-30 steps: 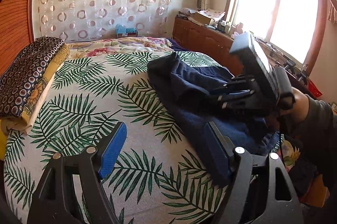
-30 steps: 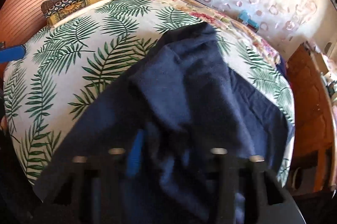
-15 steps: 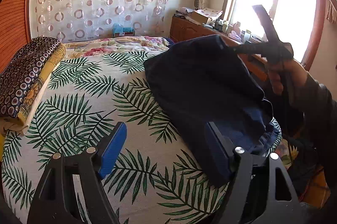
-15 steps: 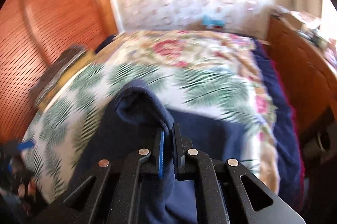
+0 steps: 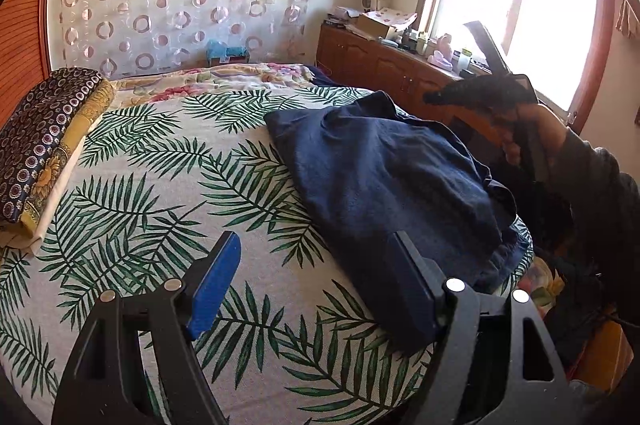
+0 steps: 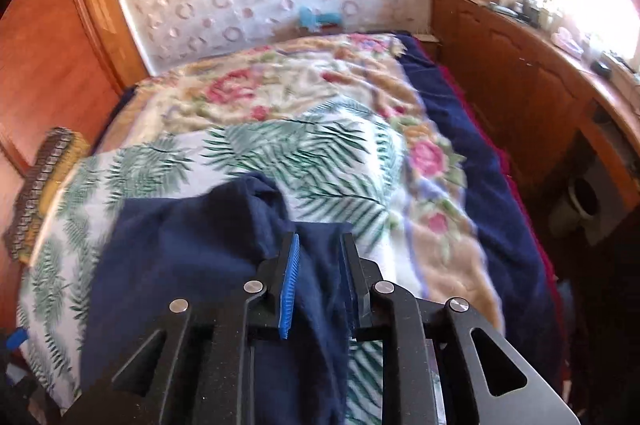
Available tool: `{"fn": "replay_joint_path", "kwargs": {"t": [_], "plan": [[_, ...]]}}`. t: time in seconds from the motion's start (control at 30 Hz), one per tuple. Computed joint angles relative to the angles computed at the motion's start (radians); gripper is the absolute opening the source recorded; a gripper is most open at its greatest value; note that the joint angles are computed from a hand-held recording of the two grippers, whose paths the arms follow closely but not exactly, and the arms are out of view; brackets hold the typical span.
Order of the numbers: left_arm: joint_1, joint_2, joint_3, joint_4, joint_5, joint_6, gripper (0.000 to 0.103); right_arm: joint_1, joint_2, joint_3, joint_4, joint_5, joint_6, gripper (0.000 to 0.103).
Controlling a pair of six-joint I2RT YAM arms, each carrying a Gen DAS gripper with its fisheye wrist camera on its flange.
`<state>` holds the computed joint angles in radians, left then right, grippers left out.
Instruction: Fold small clothes
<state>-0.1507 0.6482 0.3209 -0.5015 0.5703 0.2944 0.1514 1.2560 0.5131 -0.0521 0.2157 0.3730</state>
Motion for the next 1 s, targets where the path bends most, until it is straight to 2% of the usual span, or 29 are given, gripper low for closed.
{"fn": "replay_joint_path", "kwargs": {"t": [0.07,0.1,0.2,0.37,0.47,0.57,0.6,0.63,0.73,0.83,0.93,1.0], "plan": [[-0.016,-0.002,-0.005,0.007,-0.010,-0.012,0.077,0.010,0.032,0.011,0.021,-0.007,-0.029,0.028],[-0.028,-0.003,-0.008,0.012,-0.018,-0.019,0.077,-0.017,0.041,0.015,0.026,-0.038,-0.064,0.029],[-0.058,-0.007,-0.019,0.021,-0.040,-0.035,0.077,-0.009,0.120,0.060,0.035,-0.035,-0.091,0.031],[-0.076,-0.007,-0.029,0.029,-0.060,-0.044,0.077,-0.049,0.288,0.185,0.065,-0.098,-0.128,0.032],[-0.069,-0.004,-0.034,0.031,-0.058,-0.042,0.077,-0.058,0.388,0.253,0.054,-0.075,-0.149,0.032],[-0.057,-0.005,-0.040,0.031,-0.047,-0.035,0.077,-0.067,0.391,0.262,0.038,-0.077,-0.171,0.030],[-0.057,-0.003,-0.040,0.032,-0.047,-0.035,0.077,-0.063,0.382,0.260,0.041,-0.075,-0.180,0.007],[-0.055,-0.003,-0.042,0.033,-0.046,-0.033,0.077,-0.069,0.370,0.250,0.045,-0.089,-0.190,0.004],[-0.047,-0.007,-0.044,0.029,-0.041,-0.028,0.077,-0.079,0.280,0.204,0.039,-0.078,-0.184,0.003],[-0.041,-0.002,-0.042,0.029,-0.033,-0.024,0.077,-0.098,0.146,0.174,-0.040,-0.061,-0.154,0.003],[-0.059,-0.007,-0.042,0.033,-0.040,-0.043,0.077,-0.122,0.132,0.212,-0.136,0.034,-0.106,0.004],[-0.069,-0.019,-0.043,0.027,-0.044,-0.045,0.077,-0.131,0.137,0.213,-0.135,0.029,-0.096,0.006]]}}
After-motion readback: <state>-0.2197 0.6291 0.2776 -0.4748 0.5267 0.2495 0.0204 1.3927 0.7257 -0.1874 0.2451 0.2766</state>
